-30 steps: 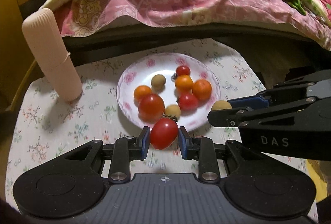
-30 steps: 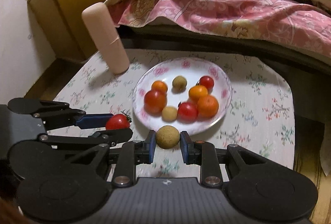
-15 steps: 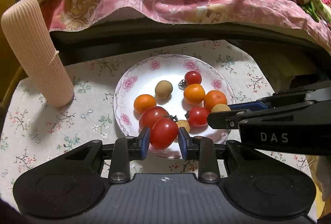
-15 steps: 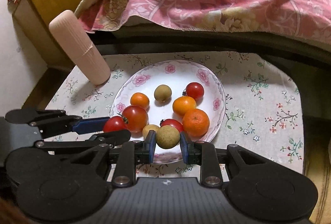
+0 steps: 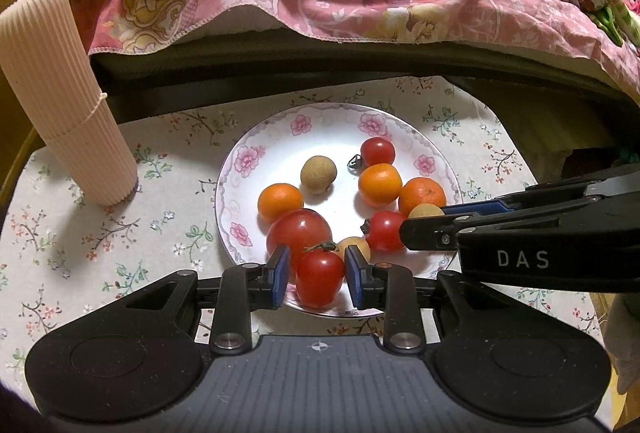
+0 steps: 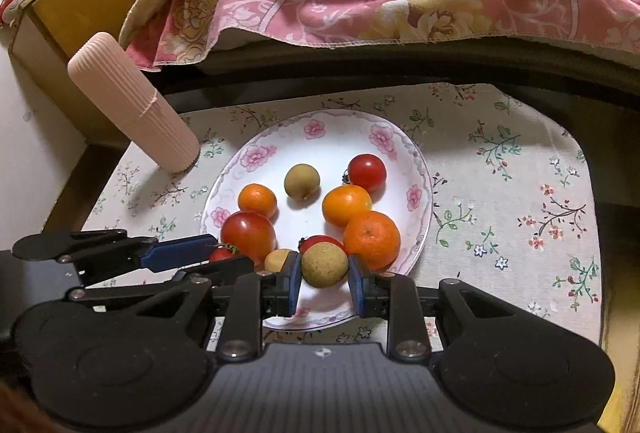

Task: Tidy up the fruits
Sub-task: 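Lower both held fruits onto the plate beside the other fruit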

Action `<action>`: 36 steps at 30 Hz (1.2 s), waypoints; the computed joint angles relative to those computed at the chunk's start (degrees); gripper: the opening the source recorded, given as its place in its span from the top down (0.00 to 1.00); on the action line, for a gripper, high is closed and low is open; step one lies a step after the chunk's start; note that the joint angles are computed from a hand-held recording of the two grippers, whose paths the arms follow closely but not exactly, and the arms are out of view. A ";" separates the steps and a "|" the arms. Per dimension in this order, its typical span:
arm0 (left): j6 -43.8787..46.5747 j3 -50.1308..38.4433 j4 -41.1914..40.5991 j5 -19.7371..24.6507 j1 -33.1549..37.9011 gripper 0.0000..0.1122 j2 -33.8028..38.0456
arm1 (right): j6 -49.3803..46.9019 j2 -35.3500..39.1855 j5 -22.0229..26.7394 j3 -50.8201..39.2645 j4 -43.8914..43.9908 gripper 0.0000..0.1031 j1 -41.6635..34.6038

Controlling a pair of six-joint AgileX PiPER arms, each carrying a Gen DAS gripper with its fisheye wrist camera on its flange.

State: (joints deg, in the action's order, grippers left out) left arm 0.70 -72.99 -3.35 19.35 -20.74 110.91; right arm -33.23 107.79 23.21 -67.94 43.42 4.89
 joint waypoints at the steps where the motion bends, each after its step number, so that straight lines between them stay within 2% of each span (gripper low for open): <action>1: -0.05 0.01 0.14 0.06 0.01 0.67 -0.05 | 0.50 0.06 0.04 -0.10 -0.51 0.73 0.09; 20: -6.37 0.27 7.24 -0.14 -0.45 0.58 -0.55 | 5.45 -0.51 -2.28 0.34 -6.48 0.72 1.47; 27: -11.45 0.86 12.56 -0.34 -1.16 0.56 -1.11 | 6.96 -0.85 -2.72 0.55 -8.15 0.72 1.79; 36: -21.04 2.71 22.10 -0.89 -1.93 0.47 -2.35 | 7.59 -1.81 -3.66 1.44 -9.10 0.72 2.27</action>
